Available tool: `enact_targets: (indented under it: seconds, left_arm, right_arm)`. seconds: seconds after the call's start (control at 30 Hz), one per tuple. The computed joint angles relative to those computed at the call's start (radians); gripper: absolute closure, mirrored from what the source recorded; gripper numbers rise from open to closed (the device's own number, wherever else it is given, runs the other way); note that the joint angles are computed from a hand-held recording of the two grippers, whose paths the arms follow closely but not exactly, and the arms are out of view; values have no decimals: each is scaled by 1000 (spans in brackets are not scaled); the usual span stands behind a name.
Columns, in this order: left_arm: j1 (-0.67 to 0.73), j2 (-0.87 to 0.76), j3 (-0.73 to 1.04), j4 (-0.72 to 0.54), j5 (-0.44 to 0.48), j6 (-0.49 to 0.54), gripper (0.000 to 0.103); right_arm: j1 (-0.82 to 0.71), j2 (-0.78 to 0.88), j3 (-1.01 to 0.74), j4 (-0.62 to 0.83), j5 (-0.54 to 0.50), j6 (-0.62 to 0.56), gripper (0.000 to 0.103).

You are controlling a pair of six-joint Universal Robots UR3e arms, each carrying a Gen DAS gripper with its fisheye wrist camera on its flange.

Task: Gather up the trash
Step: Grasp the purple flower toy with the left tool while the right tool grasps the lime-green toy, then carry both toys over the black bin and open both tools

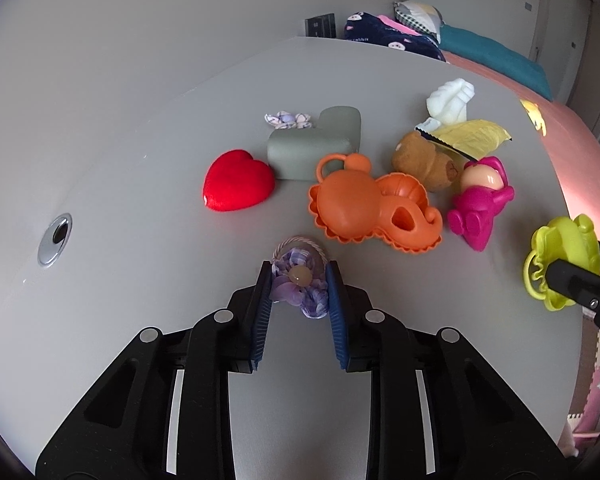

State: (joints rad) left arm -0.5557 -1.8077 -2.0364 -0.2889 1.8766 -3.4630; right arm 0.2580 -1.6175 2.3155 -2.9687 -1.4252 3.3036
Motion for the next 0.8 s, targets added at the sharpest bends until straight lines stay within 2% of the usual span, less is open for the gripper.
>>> enact_targets:
  seconds: [0.23,0.53,0.67,0.8]
  left_arm:
    - [-67,40,-5,-44,50,-61,77]
    - [-175,2,76,-92,102,-110,77]
    - [-226,-29,137,-104,105,-130,77]
    - [-259,-89,230,-123,96,-129,77]
  right_arm:
    - [-60,-113,74,24,47,-40,46]
    - [-202,-298,178,95,133,-103,46]
    - [-293,-418,226,171,180,-152,46]
    - [-414,-569,261,311,241,-224,46]
